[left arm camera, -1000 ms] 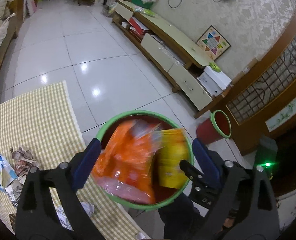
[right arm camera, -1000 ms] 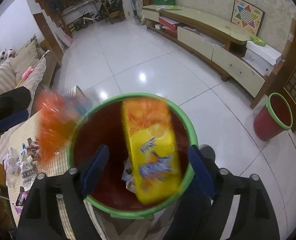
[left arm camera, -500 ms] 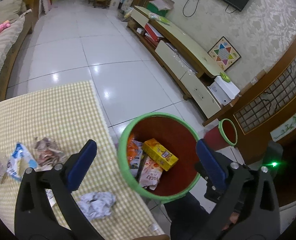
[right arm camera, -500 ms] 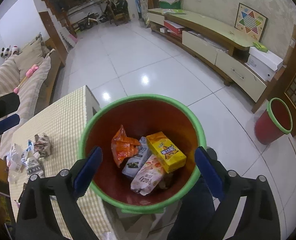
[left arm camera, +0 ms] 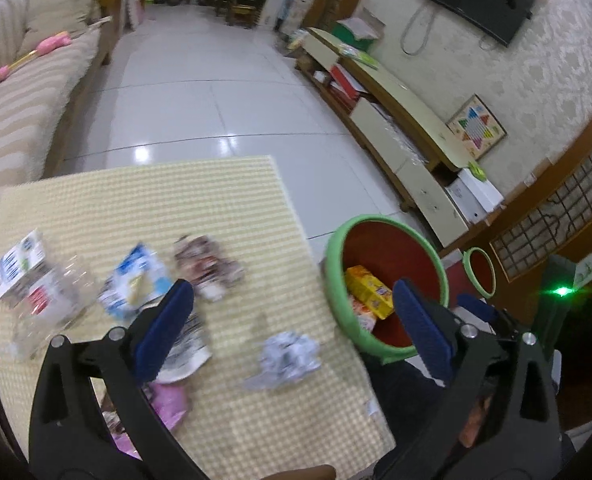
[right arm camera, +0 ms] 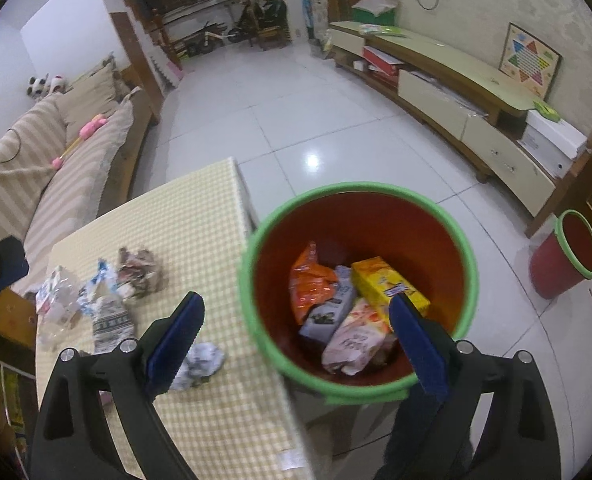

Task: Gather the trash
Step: 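Move both open tools back over the table, then grasp the brown Pocky box with the left tool while the right tool grasps crumpled paper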

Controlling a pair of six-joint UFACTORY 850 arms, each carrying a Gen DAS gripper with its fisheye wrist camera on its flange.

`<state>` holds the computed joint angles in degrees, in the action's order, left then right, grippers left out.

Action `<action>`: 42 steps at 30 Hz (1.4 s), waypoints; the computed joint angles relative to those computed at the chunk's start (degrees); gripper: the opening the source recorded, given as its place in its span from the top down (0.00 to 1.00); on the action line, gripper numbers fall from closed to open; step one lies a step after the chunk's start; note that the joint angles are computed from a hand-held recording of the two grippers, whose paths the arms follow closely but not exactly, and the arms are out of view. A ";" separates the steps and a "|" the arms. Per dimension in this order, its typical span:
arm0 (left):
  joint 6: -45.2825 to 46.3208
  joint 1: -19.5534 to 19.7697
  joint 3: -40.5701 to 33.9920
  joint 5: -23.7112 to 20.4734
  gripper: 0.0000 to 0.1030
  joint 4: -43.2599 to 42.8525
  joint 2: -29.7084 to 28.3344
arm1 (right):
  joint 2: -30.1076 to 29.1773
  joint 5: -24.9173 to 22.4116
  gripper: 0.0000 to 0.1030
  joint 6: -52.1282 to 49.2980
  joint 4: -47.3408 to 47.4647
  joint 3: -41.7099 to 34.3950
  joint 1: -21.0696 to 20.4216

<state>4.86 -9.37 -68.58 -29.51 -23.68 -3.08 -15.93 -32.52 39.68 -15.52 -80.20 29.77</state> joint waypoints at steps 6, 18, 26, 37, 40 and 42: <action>-0.16 4.87 5.91 0.19 0.05 0.47 5.98 | -1.99 -0.48 0.12 -1.81 1.52 -2.19 3.62; 5.06 14.03 17.73 -2.41 0.05 -2.26 15.21 | -5.46 -2.76 0.12 -2.95 1.71 -4.32 9.05; 7.96 13.88 21.40 -4.67 0.05 -0.32 14.72 | -6.92 -3.52 0.12 -4.06 2.51 -3.89 10.30; 5.42 10.39 18.32 -5.02 0.05 10.47 6.71 | -10.55 -4.46 0.12 -6.67 4.59 -5.71 9.99; 5.37 10.18 17.36 -5.59 0.06 11.95 4.72 | -11.65 -4.88 0.12 -7.10 4.77 -6.26 9.77; 6.63 10.12 16.78 -6.18 0.08 11.75 3.35 | -12.46 -5.24 0.12 -7.54 5.02 -6.77 9.67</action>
